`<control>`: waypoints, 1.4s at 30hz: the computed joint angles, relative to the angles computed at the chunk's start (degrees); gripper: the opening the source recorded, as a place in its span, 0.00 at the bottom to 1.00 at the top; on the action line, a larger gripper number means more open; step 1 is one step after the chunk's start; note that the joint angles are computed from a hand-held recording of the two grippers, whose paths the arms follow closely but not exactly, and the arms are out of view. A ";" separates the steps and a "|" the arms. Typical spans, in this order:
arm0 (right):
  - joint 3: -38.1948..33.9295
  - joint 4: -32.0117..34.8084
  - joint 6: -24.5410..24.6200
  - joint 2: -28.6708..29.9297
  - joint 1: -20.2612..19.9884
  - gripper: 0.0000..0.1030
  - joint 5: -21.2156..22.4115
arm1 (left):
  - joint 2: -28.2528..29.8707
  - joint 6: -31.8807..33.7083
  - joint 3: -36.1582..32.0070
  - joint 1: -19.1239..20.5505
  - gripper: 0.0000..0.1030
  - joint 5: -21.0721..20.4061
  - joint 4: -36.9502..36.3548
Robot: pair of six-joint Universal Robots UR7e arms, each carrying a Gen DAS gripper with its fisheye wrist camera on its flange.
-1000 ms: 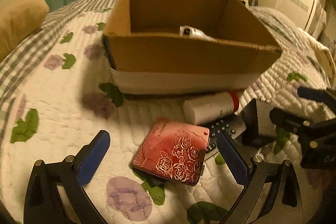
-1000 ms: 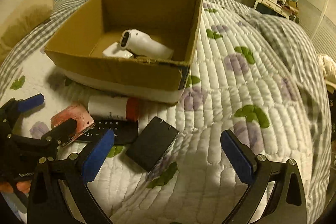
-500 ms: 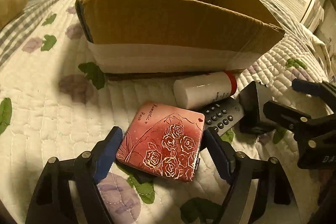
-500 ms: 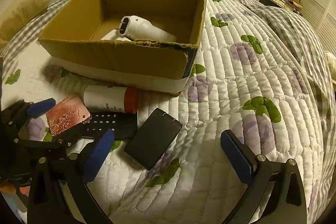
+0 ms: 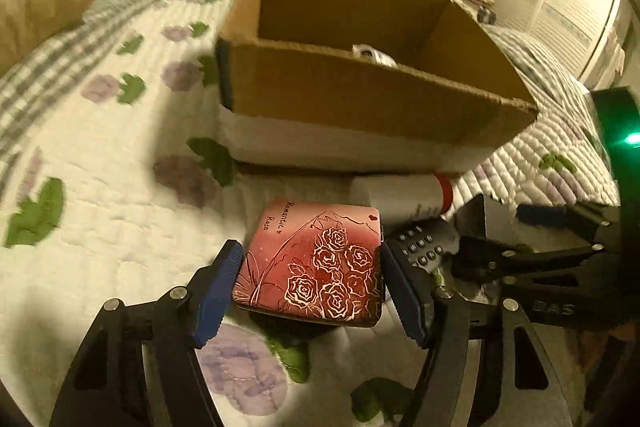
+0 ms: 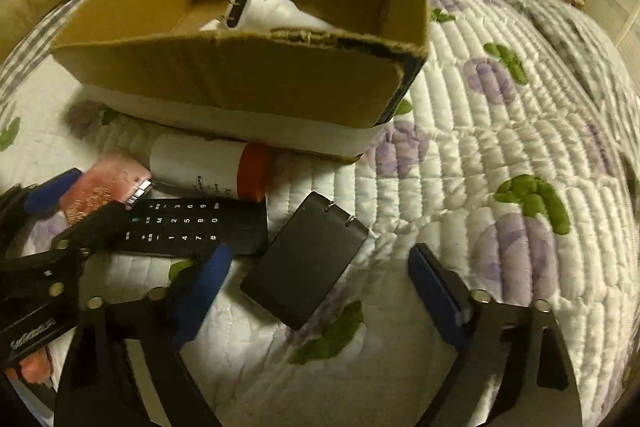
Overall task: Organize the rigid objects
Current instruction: 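Grasp the red rose card case with the left gripper, then carry the card case into the box while the right gripper carries the black adapter there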
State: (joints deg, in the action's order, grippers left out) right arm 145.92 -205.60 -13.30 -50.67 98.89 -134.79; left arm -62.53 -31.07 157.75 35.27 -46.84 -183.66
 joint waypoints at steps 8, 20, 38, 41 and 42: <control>-2.73 1.08 2.25 2.10 -1.04 0.72 2.22 | -2.20 -0.88 -0.36 -0.30 0.69 1.67 1.79; -0.69 -7.14 -0.57 1.76 -0.45 0.39 6.93 | -0.93 0.39 0.19 -0.42 0.69 1.22 -2.58; 6.39 -21.53 -9.20 -2.28 3.79 0.37 13.55 | -6.89 -2.30 2.18 -5.40 0.69 3.34 1.50; 6.16 -21.85 -10.74 -3.25 7.04 0.37 10.75 | -10.34 -3.60 2.02 -7.09 0.69 3.86 5.49; 6.35 -21.43 -10.88 -4.21 7.47 0.37 11.33 | -11.44 -3.70 1.87 -7.61 0.69 3.99 6.49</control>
State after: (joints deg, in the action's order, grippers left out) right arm 152.27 -227.03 -24.18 -54.88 106.37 -123.46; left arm -73.97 -34.77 159.63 27.66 -42.85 -177.17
